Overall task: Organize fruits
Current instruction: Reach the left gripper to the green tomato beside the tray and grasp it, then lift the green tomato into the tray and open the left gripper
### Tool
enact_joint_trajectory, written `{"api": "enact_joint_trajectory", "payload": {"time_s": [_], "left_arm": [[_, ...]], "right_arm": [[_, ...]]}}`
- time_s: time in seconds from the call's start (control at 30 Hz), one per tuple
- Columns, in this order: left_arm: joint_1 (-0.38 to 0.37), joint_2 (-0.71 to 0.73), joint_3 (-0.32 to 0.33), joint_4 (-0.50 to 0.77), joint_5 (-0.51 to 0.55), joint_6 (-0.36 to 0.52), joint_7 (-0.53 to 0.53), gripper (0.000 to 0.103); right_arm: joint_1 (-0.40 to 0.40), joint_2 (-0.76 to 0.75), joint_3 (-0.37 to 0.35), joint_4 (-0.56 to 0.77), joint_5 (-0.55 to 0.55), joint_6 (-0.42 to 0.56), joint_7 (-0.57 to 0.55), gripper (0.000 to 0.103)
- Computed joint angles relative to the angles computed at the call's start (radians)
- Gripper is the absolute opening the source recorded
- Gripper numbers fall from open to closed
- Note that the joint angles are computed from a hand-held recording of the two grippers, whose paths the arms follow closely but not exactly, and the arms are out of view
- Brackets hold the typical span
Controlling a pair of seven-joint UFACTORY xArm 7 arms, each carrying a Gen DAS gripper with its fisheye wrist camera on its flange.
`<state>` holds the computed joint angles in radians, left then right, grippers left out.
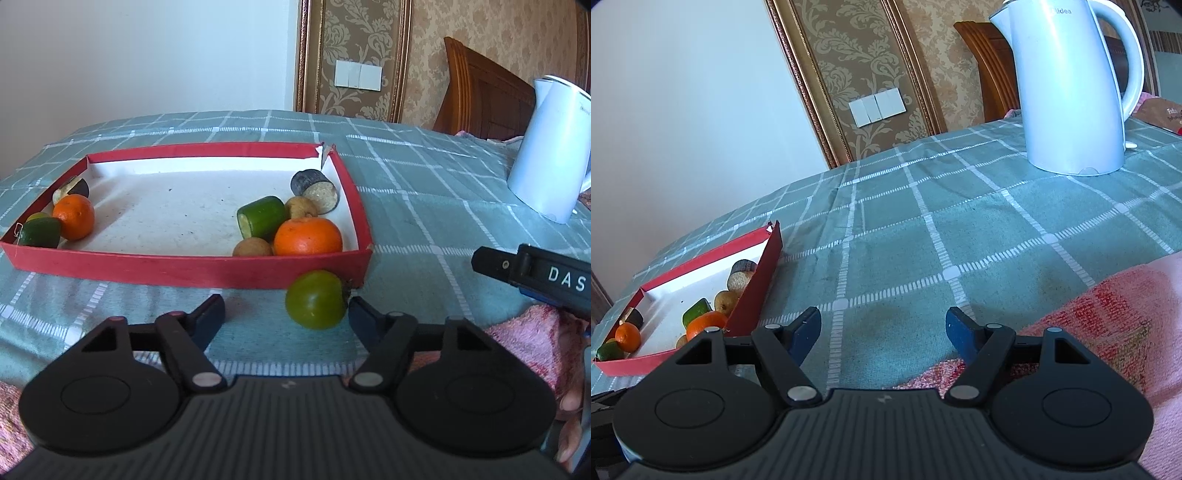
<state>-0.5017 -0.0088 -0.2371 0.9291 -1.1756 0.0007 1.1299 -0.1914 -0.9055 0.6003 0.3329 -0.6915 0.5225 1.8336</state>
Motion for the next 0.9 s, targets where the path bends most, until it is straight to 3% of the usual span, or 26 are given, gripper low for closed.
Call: {"api": "enact_joint_trajectory", "payload": {"time_s": [0.1, 0.3, 0.43, 0.53, 0.9], "left_arm": [[0.002, -0.004, 0.005, 0.012, -0.097, 0.021, 0.077, 0.068], [0.002, 0.001, -0.001, 0.014, -0.08, 0.01, 0.068, 0.063], [-0.007, -0.001, -0.008, 0.015, -0.119, -0.001, 0.139, 0.039], [-0.013, -0.001, -0.011, 0.016, -0.139, -0.005, 0.173, 0.032], [-0.011, 0.0, -0.009, 0.02, -0.162, 0.004, 0.197, 0.032]], "right_arm": [[0.0, -0.008, -0.003, -0.007, 0.0, -0.008, 0.009, 0.075], [-0.01, -0.017, -0.001, -0.018, 0.001, -0.033, 0.018, 0.076], [-0.017, -0.026, 0.003, -0.025, 0.006, -0.046, 0.021, 0.076], [-0.022, -0.029, 0.007, -0.026, 0.013, -0.051, 0.017, 0.076], [-0.032, -0.035, 0.016, -0.027, 0.03, -0.056, 0.004, 0.077]]}}
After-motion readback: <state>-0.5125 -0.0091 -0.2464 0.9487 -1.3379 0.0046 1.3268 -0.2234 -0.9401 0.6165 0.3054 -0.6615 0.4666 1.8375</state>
